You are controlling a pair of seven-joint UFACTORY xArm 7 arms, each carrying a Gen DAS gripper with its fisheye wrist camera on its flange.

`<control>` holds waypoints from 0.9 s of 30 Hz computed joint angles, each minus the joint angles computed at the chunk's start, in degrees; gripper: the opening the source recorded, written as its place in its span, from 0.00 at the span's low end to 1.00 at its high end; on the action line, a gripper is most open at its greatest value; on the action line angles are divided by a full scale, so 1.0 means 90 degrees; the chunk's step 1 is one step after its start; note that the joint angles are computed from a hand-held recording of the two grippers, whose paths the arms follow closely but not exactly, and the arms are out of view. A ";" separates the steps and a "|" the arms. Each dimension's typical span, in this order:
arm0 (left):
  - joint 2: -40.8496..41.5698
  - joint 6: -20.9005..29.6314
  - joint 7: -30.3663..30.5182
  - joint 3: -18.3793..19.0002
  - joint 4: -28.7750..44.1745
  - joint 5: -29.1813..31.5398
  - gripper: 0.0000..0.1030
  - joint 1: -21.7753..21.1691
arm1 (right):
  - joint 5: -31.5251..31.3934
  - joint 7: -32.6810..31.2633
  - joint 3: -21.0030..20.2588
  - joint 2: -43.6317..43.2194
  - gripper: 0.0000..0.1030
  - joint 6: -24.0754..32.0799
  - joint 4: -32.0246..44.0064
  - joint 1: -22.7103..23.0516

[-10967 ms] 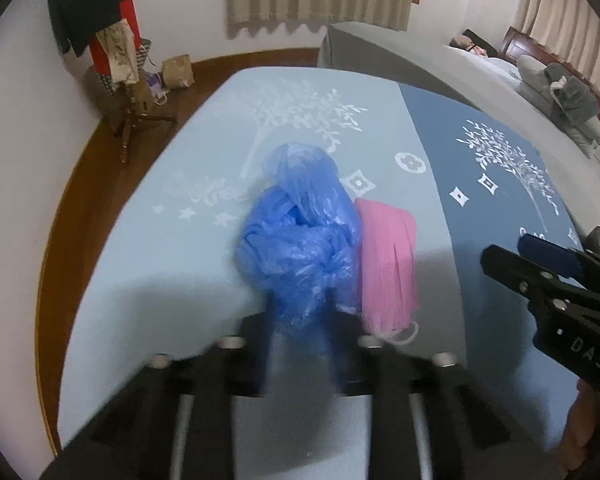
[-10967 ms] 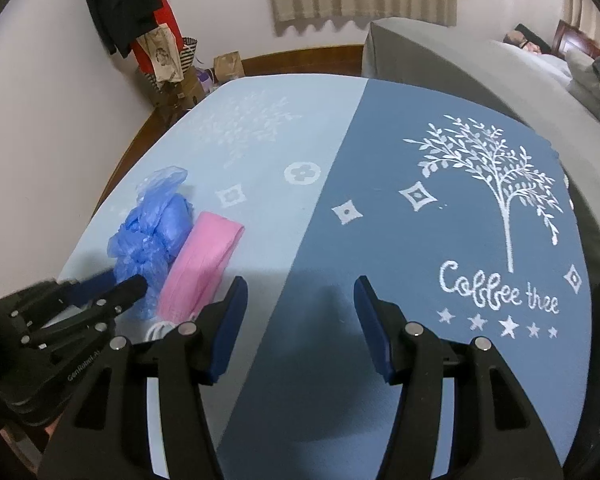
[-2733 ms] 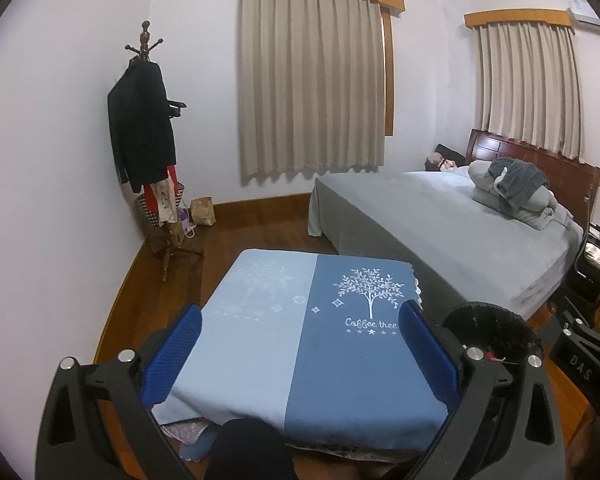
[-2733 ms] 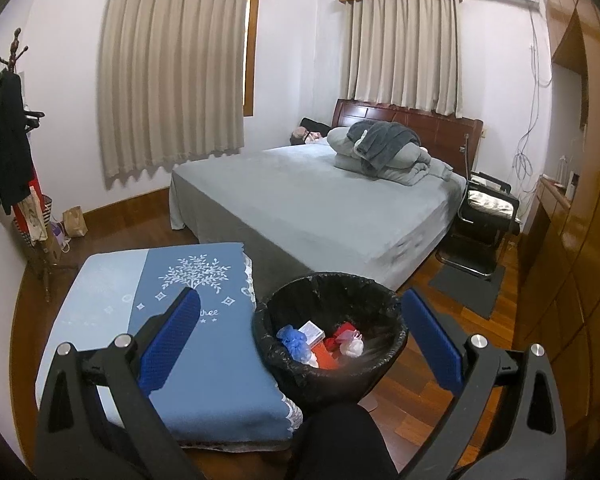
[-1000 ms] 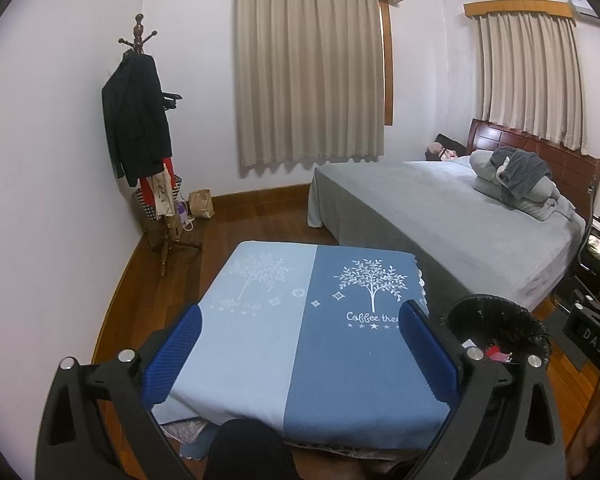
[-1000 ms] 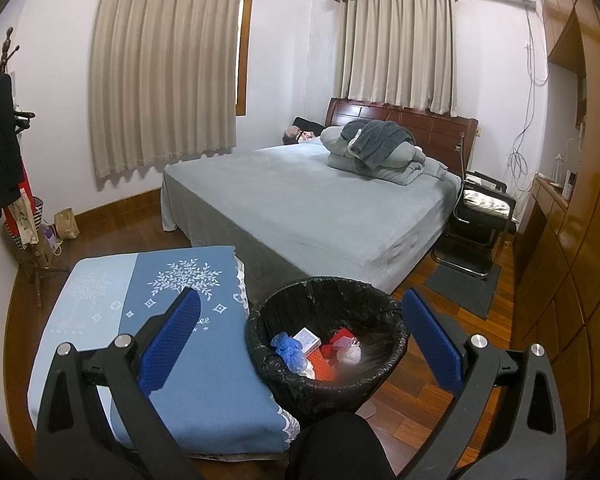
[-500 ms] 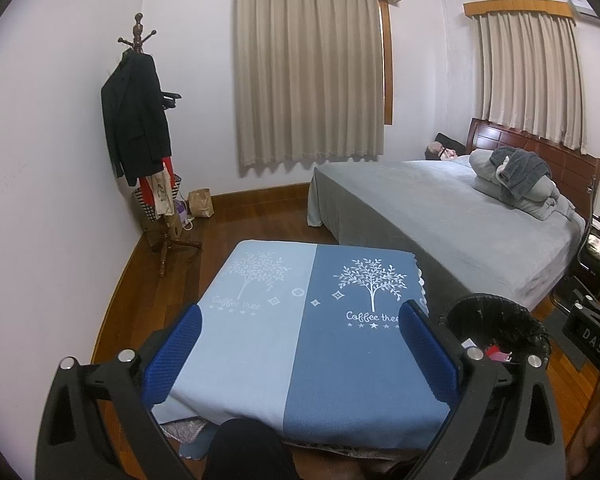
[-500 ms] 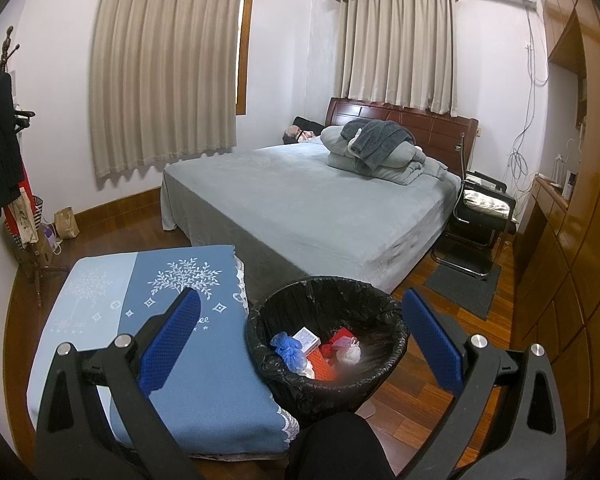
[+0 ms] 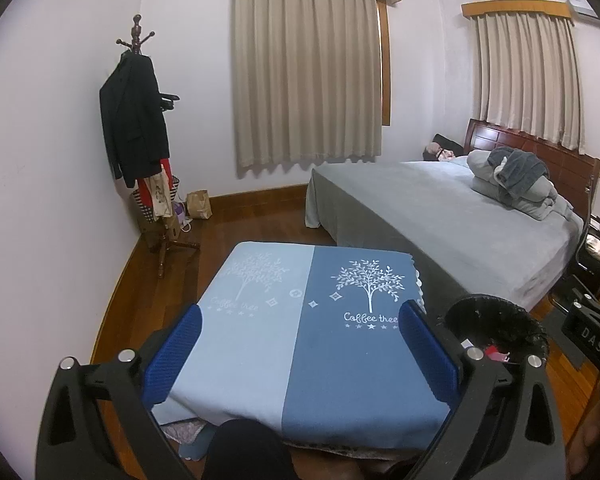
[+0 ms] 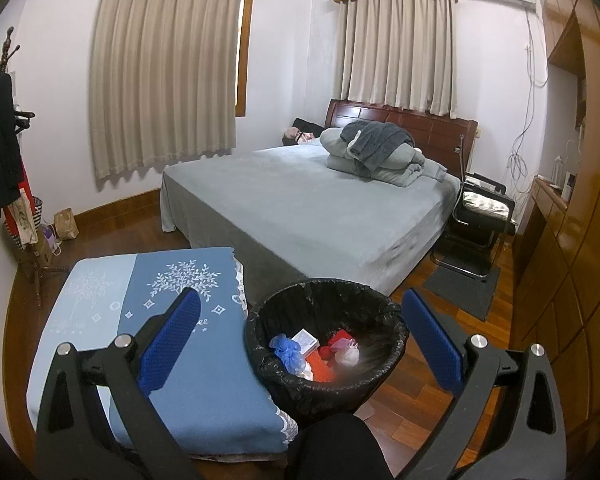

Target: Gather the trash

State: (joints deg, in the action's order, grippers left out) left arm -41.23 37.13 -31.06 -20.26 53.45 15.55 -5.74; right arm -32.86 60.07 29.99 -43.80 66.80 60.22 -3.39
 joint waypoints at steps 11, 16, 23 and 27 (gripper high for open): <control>-0.0002 0.0017 0.0001 0.0008 -0.0001 0.0001 0.94 -0.0020 | -0.0009 0.0013 0.0005 0.0005 0.95 0.0024 0.0014 0.0017; 0.0016 0.0023 0.0008 0.0005 0.0022 0.0005 0.94 -0.0017 | -0.0016 0.0006 -0.0013 0.0015 0.95 0.0007 0.0001 0.0023; 0.0025 0.0079 0.0014 0.0008 0.0052 -0.0016 0.94 -0.0052 | -0.0028 0.0025 0.0011 0.0019 0.95 0.0030 0.0024 0.0019; 0.0035 0.0083 0.0027 0.0016 0.0044 -0.0037 0.94 -0.0086 | -0.0027 0.0022 -0.0006 0.0031 0.95 0.0018 0.0016 0.0025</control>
State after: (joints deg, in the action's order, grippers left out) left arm -40.92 37.87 -30.82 -20.12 53.85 15.21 -6.52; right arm -33.11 60.27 29.93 -43.52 66.97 60.36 -3.16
